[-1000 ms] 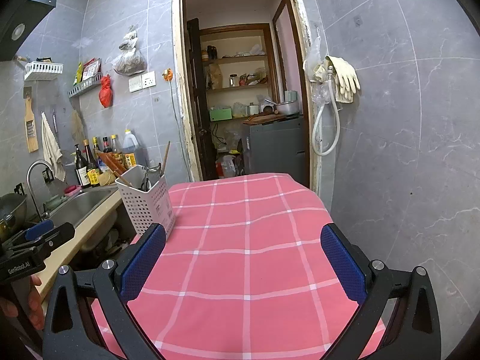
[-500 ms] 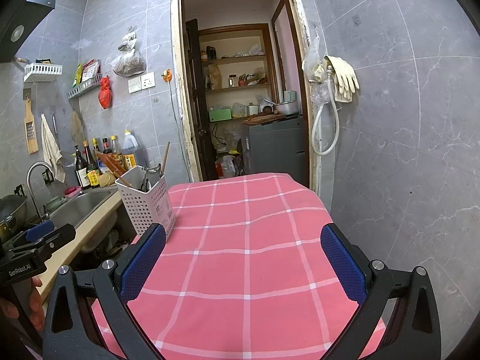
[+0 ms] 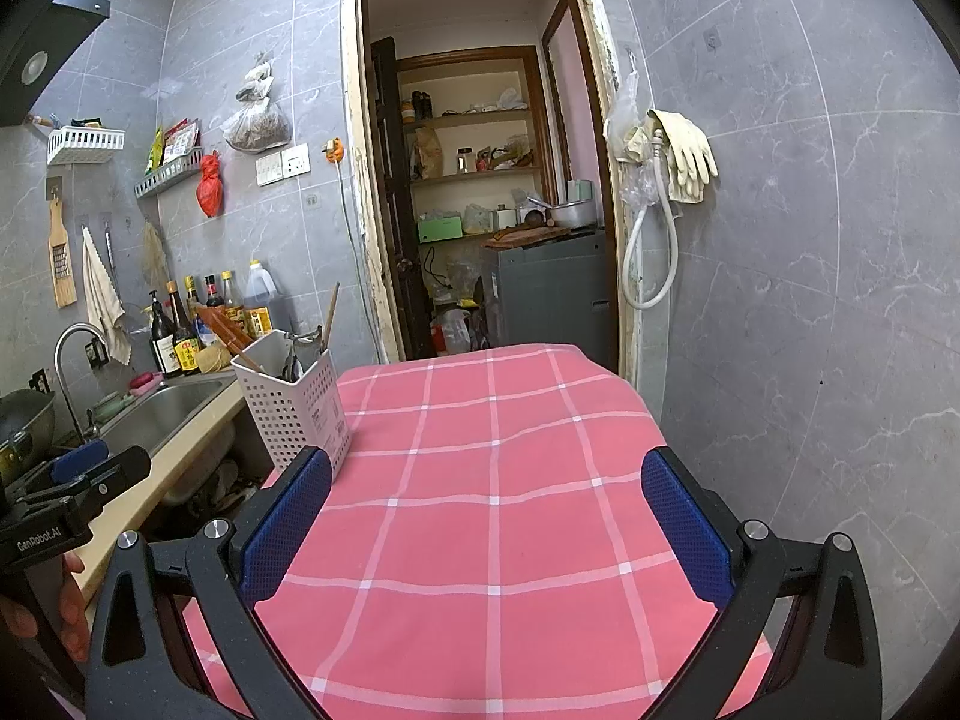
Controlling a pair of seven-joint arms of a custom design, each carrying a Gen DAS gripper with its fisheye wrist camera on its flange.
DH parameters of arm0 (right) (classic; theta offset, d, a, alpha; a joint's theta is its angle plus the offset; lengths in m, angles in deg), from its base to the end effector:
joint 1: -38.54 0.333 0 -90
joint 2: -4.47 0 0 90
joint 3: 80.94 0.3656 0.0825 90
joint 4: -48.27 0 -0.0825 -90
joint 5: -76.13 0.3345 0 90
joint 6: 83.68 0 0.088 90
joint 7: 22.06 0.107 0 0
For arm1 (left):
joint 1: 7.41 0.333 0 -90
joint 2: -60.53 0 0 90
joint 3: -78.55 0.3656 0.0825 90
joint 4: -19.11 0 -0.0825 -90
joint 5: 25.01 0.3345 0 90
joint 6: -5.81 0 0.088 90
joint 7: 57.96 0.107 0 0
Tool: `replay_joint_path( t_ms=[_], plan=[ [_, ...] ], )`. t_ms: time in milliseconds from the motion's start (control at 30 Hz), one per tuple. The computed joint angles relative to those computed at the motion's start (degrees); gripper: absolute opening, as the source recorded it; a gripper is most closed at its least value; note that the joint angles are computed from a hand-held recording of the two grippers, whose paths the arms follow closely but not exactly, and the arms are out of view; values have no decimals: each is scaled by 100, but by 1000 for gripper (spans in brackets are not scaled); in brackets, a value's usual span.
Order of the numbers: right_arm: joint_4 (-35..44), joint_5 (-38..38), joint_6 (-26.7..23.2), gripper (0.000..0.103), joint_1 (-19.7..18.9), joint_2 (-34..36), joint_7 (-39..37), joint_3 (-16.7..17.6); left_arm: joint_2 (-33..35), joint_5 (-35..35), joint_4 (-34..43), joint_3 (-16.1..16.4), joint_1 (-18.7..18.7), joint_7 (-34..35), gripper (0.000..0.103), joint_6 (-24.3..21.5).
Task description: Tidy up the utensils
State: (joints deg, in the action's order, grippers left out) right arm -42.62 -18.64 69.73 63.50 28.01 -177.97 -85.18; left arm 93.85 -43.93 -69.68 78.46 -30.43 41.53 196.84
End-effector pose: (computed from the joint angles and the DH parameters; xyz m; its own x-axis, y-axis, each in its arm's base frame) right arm 0.6235 0.2789 0.5135 -0.1718 -0.9784 -0.1150 -0.3003 0.1631 -0.9398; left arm 0.6809 -0.2525 0.5240 -0.2804 -0.9517 0.1253 -0.3891 -0.0066 -0.9212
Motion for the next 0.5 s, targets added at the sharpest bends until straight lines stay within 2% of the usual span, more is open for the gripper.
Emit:
replay_joint_path(
  t_ms=[500],
  plan=[
    [-24,5,15,102,-12,-18,3,1,-16,0,5,35,-61,-10,102,-3]
  ],
)
